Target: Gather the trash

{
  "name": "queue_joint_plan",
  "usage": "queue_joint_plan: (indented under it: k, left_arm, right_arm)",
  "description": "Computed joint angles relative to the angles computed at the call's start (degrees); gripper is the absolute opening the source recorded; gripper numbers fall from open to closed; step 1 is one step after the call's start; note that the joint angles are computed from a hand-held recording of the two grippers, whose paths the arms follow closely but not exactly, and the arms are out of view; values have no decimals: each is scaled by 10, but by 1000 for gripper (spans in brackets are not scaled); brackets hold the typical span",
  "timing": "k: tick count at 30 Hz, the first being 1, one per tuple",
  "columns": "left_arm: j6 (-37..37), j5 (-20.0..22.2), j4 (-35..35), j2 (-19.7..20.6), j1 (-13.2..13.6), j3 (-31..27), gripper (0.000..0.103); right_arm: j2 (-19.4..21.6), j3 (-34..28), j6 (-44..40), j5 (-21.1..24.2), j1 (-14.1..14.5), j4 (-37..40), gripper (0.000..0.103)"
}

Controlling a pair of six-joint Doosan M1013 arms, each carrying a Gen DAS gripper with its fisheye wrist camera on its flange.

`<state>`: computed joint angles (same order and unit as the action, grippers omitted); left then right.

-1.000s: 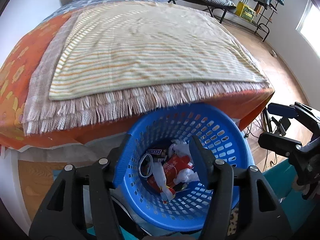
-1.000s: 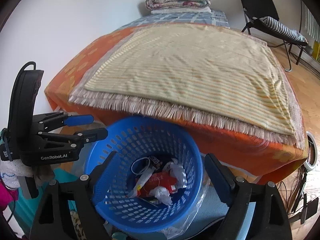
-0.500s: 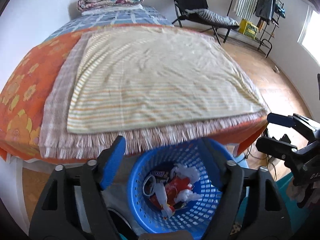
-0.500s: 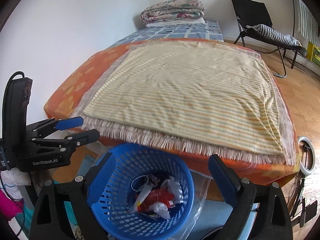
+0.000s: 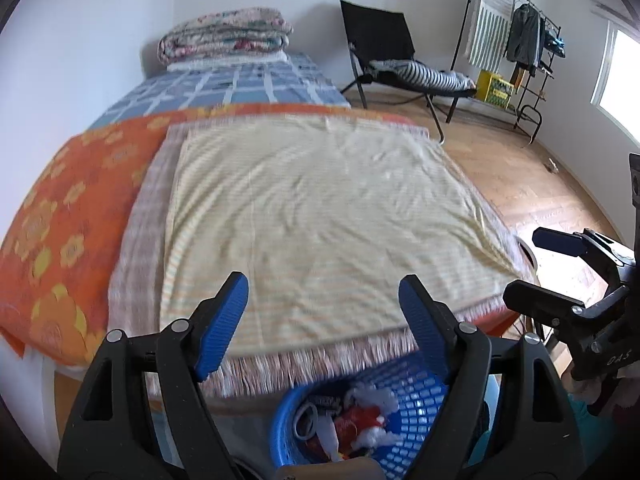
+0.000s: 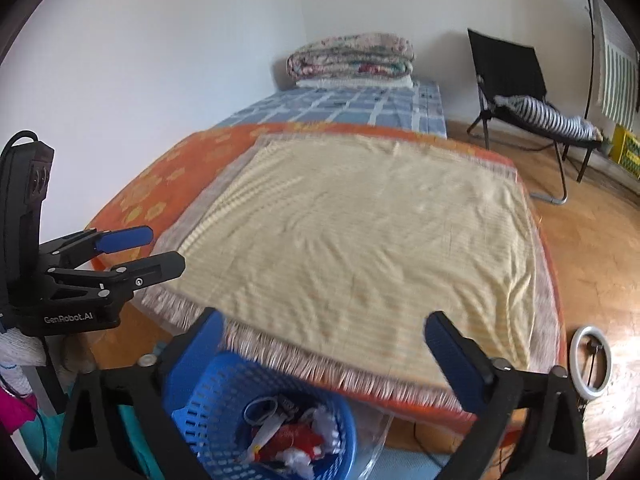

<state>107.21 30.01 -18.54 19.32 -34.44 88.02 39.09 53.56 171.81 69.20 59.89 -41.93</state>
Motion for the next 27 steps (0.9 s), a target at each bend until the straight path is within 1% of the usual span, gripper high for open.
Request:
queue_joint_plan:
  k: [2,6,13,17,22,27]
  left_arm:
    - [9,-6,-8,2,1,-8,85]
    - [10,-21,1,6,-1,-18,85]
    - [6,-17,-18,23,6,-42,85]
    - [-8,-26,-2,30,5,-48,86]
    - [-21,-25,6,39,4,-58,86]
    - [-53,-28,40,46,0,-66,86]
  right_arm:
    - [1,-7,-7,4,-2,-11,103]
    - [0,-10,-12,1,-10,-23,103]
    - [-5,-3,1,-14,-23,-38,103]
    - [-7,6,14,-28,-28,-48,103]
    - [-5,11,16,-47,-36,-48,103]
    - [-1,11,12,-56,-42,-40,103]
